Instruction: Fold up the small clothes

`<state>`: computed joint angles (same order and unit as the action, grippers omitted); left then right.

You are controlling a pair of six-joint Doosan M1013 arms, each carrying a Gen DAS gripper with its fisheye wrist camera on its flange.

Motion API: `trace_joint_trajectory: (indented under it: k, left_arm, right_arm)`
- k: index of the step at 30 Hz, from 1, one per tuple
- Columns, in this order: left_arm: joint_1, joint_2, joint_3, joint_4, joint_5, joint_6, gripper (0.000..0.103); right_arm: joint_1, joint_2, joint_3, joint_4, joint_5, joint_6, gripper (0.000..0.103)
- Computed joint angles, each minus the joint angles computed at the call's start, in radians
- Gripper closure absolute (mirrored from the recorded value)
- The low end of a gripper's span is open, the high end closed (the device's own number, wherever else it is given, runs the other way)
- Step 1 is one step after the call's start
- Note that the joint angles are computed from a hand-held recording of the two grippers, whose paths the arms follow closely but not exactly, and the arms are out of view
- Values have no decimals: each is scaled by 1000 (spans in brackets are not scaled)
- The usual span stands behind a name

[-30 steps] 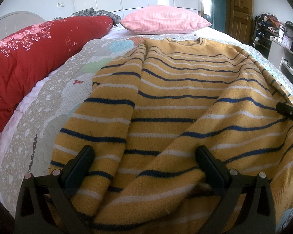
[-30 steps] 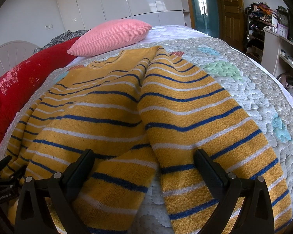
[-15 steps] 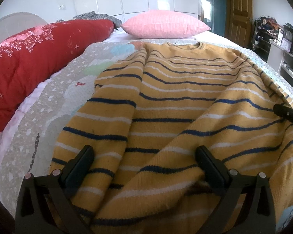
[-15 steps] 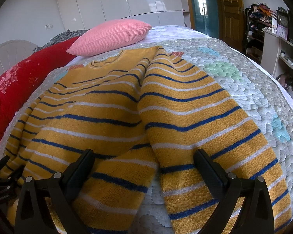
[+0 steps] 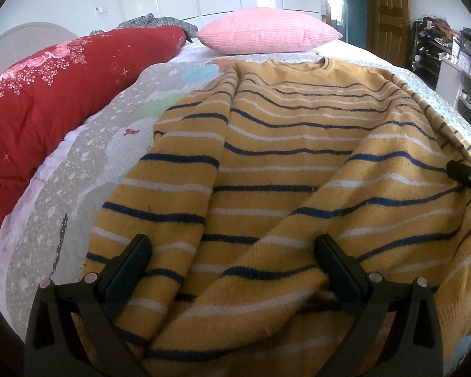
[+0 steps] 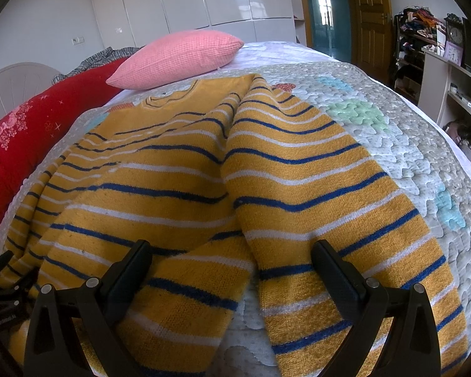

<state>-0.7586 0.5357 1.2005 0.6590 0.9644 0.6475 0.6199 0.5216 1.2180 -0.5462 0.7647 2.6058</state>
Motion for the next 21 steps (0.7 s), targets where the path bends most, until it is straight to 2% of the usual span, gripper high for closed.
trace_joint_trajectory:
  k: [8, 10, 15, 21]
  left_arm:
    - [-17, -4, -10, 29, 58, -46, 0]
    - [-23, -21, 4, 33, 43, -68, 0]
    - [-52, -73, 57, 130, -4, -126, 0]
    - [-48, -94, 74, 85, -22, -120, 0]
  right_arm:
    - [0, -2, 5, -4, -15, 11, 0]
    - [0, -2, 5, -4, -16, 12, 0]
    - [0, -2, 7, -5, -16, 13, 0]
    - [0, -3, 9, -7, -17, 14, 0]
